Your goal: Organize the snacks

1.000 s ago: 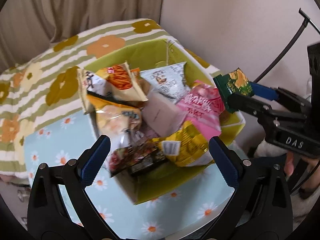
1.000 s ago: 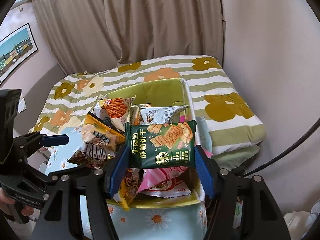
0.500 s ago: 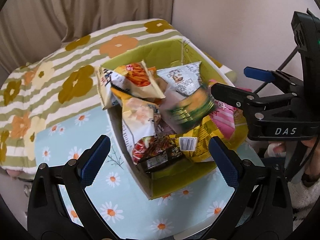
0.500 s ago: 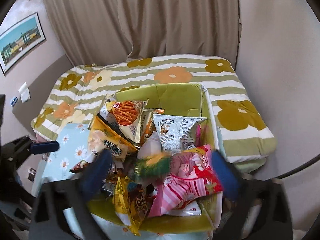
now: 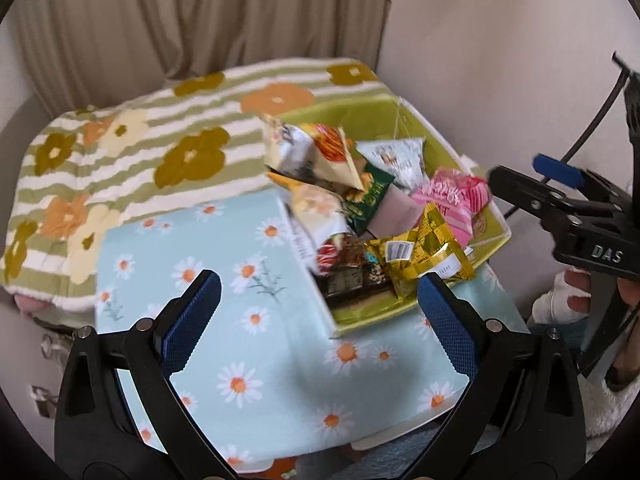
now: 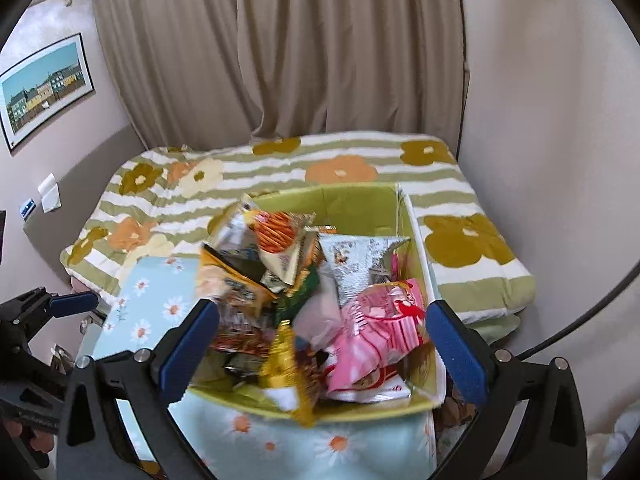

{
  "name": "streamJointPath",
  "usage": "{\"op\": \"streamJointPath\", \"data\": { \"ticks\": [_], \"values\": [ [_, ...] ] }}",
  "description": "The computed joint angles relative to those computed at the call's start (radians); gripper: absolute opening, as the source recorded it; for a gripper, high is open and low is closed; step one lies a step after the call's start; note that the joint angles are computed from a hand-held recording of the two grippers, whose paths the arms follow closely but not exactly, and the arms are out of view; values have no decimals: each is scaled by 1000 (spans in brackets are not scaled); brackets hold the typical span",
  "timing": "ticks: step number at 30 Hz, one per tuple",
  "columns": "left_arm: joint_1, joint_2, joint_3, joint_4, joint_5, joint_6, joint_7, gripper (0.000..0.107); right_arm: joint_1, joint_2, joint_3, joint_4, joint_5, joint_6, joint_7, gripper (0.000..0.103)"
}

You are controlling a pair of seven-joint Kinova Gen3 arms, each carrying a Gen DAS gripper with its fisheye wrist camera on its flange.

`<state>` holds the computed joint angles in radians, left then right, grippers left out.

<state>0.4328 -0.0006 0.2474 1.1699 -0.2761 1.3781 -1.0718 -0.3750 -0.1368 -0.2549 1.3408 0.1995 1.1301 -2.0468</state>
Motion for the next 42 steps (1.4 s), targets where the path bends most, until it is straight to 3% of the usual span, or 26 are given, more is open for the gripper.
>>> {"op": "streamJointPath", "data": {
  "ticks": [4,6,11,17,20,25,42],
  "values": [
    [-16,-111,22,33,-50,21,48,98,31,-35,-177,-57,138,91,-163,103],
    [-46,-171,26,44,-30,35,57,98,37,-39,-269,-95,213,158,-244,103],
    [-127,-311,93,85,-89,77,73,99,-9,-24,-501,-154,416,327,-447,103],
    [-199,-451,105,126,-80,64,30,99,-61,42,-761,-195,660,524,-603,103],
    [-249,-491,138,134,-76,63,11,99,-196,78,-746,-209,754,609,-652,103],
    [-336,-529,186,146,-43,45,-7,99,-386,68,-601,-196,785,636,-674,102],
    [-569,-575,228,147,144,-2,-137,99,-543,46,-431,-166,801,624,-671,102]
  ]
}}
